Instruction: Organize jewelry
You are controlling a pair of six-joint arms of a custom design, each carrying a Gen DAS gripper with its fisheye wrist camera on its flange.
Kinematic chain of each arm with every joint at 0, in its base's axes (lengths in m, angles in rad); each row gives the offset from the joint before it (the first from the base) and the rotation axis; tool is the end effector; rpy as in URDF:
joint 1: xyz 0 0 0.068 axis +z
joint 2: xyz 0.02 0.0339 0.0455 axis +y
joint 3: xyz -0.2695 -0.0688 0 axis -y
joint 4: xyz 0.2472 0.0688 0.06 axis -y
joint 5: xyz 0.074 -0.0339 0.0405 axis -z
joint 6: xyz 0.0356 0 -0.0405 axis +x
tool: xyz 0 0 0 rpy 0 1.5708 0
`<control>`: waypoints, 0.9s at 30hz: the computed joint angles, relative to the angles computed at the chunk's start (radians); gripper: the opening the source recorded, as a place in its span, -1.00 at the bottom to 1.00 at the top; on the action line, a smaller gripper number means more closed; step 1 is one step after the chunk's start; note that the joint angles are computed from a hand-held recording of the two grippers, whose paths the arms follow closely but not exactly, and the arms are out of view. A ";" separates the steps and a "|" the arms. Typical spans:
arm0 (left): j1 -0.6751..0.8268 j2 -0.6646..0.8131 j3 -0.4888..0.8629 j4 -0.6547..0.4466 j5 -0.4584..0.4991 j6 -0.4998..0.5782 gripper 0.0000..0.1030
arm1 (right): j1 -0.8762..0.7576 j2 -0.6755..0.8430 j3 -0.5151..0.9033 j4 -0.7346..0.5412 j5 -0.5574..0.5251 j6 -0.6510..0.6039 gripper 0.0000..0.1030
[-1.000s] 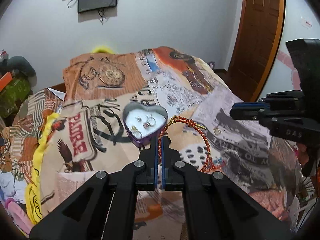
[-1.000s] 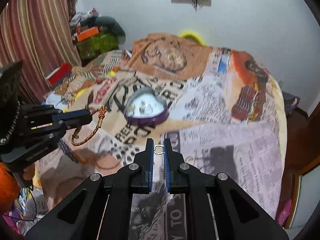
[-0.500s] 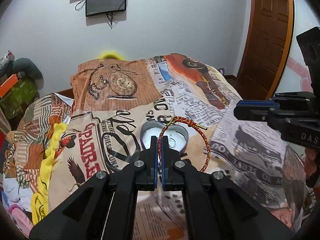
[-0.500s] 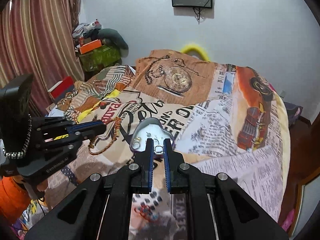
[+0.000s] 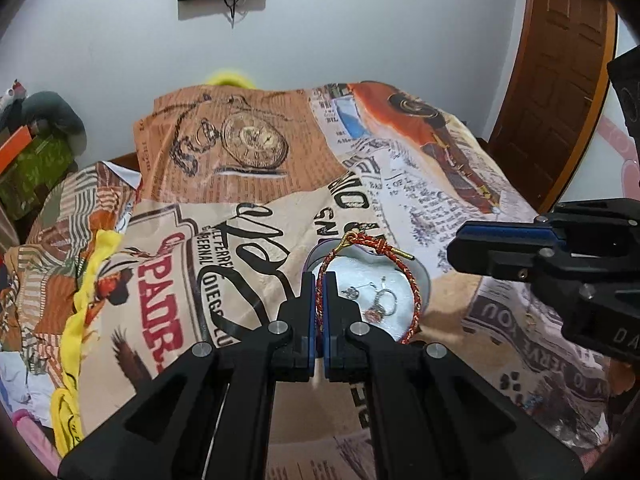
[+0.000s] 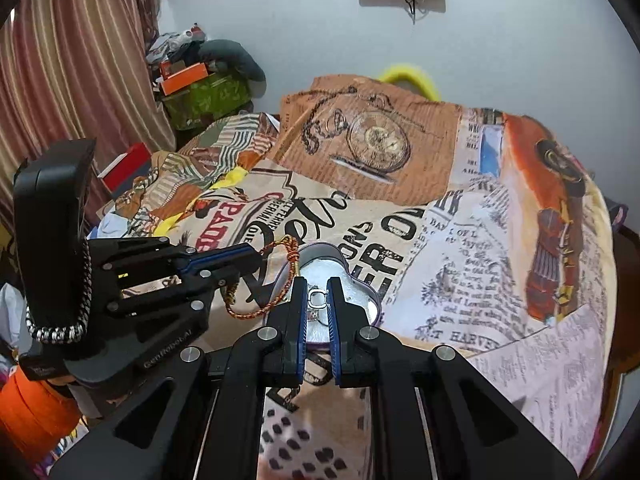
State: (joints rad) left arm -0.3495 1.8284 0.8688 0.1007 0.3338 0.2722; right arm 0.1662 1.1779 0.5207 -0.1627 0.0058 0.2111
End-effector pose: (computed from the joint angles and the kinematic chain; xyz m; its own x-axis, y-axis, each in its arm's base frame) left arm 0.3248 -0.1308 0.1246 -0.5441 0.4687 -0.6959 0.6966 0.7147 -0.0633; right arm 0.2209 0.0368 0.1788 -0.7388 0.0885 -0.6680 -0.0069 0.9903 0.1388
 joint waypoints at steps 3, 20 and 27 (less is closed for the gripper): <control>-0.010 0.056 0.043 -0.018 -0.005 0.000 -0.98 | -0.031 0.073 0.017 0.024 -0.033 -0.004 -0.83; -0.059 0.138 0.089 -0.009 -0.068 0.010 -0.98 | -0.145 0.261 0.074 0.003 -0.185 -0.006 -0.83; -0.054 0.090 0.073 -0.038 -0.066 0.013 -0.93 | -0.136 0.235 0.088 -0.059 -0.156 -0.013 -0.78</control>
State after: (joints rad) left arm -0.4038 1.9187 0.9418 0.0629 0.2683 0.2852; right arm 0.0303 1.4126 0.6091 -0.2220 -0.1497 0.1982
